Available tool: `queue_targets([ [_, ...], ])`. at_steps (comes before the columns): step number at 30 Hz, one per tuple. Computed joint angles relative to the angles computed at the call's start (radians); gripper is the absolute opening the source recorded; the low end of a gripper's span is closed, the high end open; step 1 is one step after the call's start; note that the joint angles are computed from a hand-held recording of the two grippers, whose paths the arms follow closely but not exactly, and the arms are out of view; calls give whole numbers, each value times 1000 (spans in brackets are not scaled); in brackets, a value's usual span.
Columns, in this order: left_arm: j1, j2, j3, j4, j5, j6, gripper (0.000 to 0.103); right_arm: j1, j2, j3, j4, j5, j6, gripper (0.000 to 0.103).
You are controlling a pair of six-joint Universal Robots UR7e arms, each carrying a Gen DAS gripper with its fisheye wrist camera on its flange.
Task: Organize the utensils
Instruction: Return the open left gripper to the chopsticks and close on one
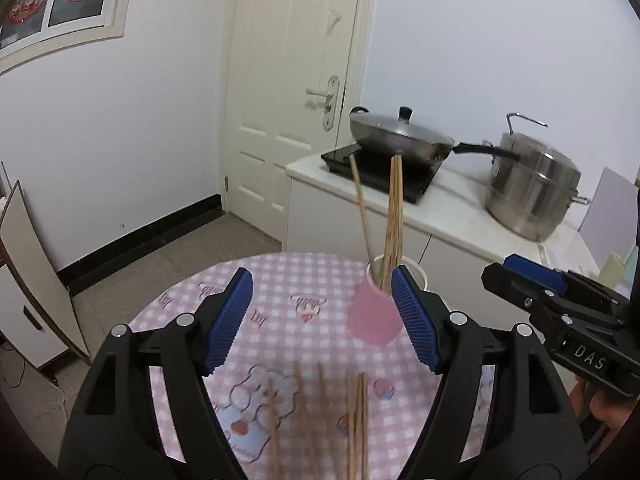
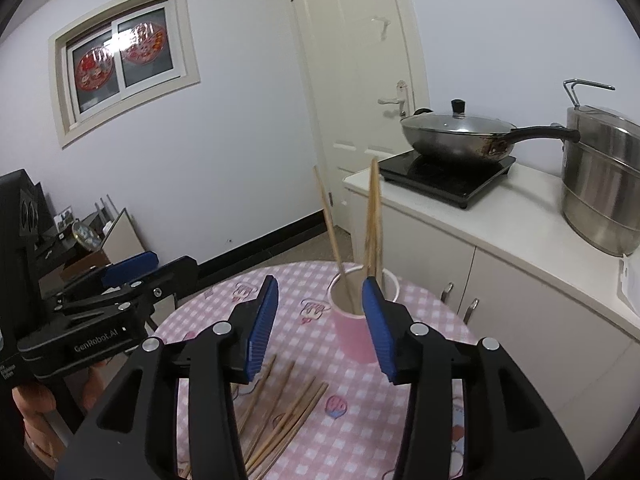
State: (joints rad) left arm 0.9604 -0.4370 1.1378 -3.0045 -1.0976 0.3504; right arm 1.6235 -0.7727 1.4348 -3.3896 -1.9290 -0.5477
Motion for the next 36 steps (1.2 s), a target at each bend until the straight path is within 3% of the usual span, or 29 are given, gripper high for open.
queue_targets([
  [4, 10, -35, 50, 8, 26, 7, 72, 3, 0, 20, 16, -1, 14, 42],
  [12, 56, -64, 64, 182, 75, -48, 71, -2, 30, 10, 109, -18, 59, 42],
  [22, 109, 2, -45, 455, 86, -154, 71, -19, 90, -60, 273, -72, 145, 42],
  [24, 120, 22, -80, 504, 79, -171, 67, -23, 97, -72, 295, -72, 157, 42],
  [26, 128, 50, -125, 561, 79, -187, 56, -26, 106, -88, 321, -78, 171, 42],
  [32, 145, 129, -240, 665, 94, -221, 53, -35, 132, -139, 393, -91, 189, 42],
  [36, 145, 169, -288, 684, 122, -204, 40, -43, 154, -177, 438, -89, 205, 42],
])
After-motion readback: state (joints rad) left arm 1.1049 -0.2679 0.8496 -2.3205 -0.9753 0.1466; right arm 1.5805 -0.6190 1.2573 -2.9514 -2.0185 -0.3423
